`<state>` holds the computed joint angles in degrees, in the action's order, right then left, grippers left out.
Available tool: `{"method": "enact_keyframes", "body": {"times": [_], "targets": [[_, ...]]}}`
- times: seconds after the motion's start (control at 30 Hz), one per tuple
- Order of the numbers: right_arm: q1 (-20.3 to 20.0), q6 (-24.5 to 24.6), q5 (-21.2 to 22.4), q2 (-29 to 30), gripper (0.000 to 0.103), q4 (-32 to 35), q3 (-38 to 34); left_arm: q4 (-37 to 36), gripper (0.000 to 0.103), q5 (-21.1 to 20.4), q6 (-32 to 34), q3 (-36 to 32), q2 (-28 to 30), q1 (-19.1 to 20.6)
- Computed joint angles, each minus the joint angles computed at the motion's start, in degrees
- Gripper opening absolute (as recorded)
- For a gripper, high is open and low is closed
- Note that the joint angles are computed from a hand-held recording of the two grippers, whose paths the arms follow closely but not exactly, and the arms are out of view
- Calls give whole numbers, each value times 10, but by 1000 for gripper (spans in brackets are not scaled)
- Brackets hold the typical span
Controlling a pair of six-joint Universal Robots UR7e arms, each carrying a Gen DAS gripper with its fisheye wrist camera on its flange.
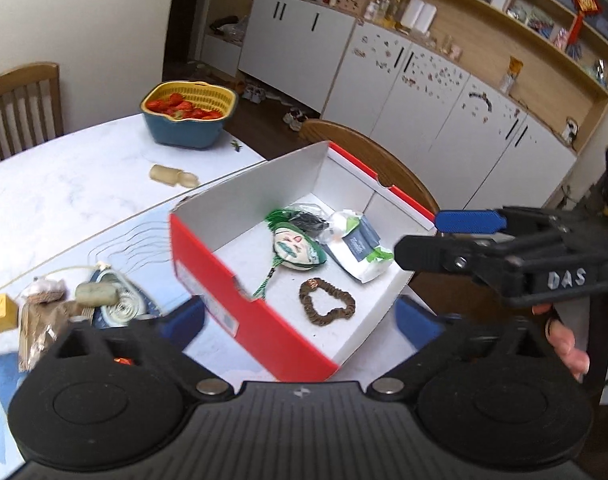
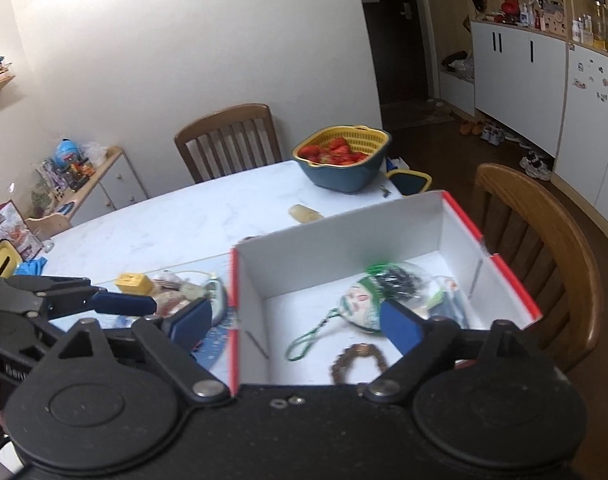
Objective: Organize objects
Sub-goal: 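Withdraw both tools from the box back to the plate of items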
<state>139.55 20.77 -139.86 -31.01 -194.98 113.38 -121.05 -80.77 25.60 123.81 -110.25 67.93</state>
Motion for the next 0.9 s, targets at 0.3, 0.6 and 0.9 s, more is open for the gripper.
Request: {"method": "enact_keyframes", "body": {"times": [0.3, 0.6, 0.9], "targets": [[28, 24, -6, 45, 95, 29, -57, -9, 103, -53, 33, -45, 5, 100], [36, 31, 4, 102, 95, 80, -133, -54, 103, -63, 82, -91, 29, 168], [29, 19, 28, 162, 95, 119, -211, -144, 103, -54, 91, -127, 69, 214]]}}
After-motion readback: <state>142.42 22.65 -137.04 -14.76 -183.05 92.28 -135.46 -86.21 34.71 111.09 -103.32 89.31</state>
